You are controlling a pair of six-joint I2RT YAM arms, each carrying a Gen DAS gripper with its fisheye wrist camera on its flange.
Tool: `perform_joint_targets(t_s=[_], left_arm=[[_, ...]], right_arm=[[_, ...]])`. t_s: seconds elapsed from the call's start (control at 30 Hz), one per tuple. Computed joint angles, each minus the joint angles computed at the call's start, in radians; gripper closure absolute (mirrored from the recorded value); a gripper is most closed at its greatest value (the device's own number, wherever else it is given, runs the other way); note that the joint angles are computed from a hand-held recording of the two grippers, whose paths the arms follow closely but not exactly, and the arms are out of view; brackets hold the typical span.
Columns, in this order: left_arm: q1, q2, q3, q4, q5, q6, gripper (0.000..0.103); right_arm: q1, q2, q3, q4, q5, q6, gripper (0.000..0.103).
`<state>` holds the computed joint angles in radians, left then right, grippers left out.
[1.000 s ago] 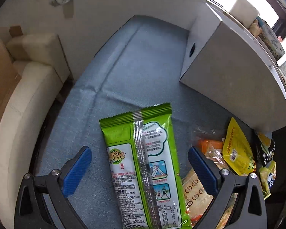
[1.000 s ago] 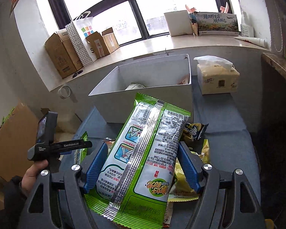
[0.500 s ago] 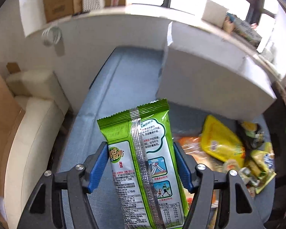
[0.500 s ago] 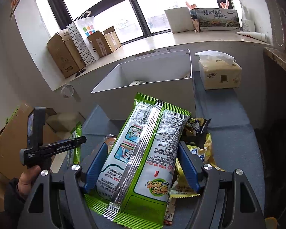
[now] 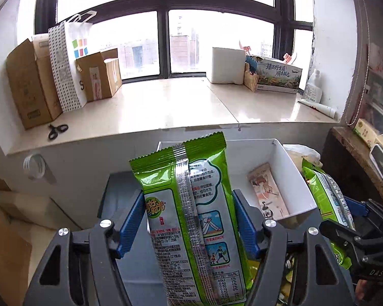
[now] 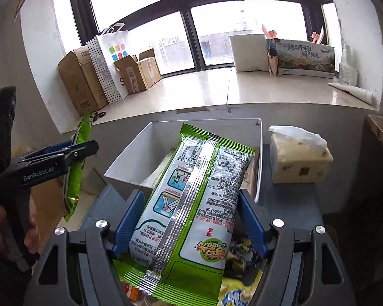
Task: Organize snacks
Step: 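Carry both green packets into the white box and release them, then withdraw both tools and lower the right tool onto the yellow chip bag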
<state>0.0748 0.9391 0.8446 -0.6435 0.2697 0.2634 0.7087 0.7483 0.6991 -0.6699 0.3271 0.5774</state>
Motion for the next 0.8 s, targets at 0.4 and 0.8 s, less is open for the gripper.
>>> perform_joint_targets(t_s=[0.4, 0.8], left_arm=[[-0.148, 0.515, 0.218, 0.203, -0.041, -0.063, 0.008], [-0.073, 0.383, 0.137, 0.143, 0.045, -0.005, 0.0]], right_arm=[[-0.367, 0.497, 0.213, 0.161, -0.138, -0.354, 0.01], [-0.35, 0.27, 0.073, 0.19, -0.115, -0.33, 0.0]])
